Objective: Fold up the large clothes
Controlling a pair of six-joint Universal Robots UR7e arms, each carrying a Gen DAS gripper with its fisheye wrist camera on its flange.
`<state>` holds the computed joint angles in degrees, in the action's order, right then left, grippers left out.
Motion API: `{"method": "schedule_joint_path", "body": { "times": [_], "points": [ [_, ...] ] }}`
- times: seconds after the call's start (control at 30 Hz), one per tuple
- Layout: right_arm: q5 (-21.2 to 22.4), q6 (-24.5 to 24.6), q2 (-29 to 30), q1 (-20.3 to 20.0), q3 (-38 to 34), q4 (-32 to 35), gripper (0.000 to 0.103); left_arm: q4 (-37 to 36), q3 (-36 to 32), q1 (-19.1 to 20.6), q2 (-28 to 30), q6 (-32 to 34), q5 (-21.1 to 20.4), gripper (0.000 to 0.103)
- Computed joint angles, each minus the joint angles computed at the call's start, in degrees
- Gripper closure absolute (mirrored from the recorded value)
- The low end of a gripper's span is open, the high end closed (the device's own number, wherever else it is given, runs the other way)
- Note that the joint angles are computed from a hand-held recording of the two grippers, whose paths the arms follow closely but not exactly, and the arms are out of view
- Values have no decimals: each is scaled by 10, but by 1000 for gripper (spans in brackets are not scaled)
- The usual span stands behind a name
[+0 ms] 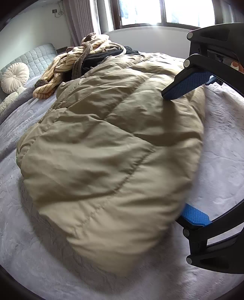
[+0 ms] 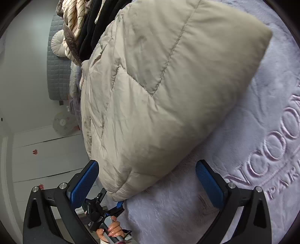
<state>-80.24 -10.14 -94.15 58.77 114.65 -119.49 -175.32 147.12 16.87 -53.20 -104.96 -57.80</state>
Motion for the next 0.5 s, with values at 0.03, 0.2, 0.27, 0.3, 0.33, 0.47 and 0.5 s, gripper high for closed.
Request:
{"method": "schedule_joint_path", "body": {
  "times": [0.03,0.2,0.27,0.3,0.33,0.47,0.5],
  "points": [
    [6,-1,6,-1,-2,-1,0,-13,0,6,6,6,2,0],
    [36,-6,28,-3,-5,-11,0,-93,2,24,47,5,20,0],
    [48,-9,39,-1,-9,-15,0,-136,3,30,69,-1,29,0],
    [50,-9,46,2,-11,-20,0,-159,6,33,80,-4,32,0],
    [52,-8,53,5,-13,-26,0,-175,6,36,89,-7,36,0],
    [52,10,68,7,-8,-56,0,-177,1,46,97,-17,41,6],
    [55,18,67,6,-4,-62,1,-170,1,45,94,-18,43,14]
  ]
}}
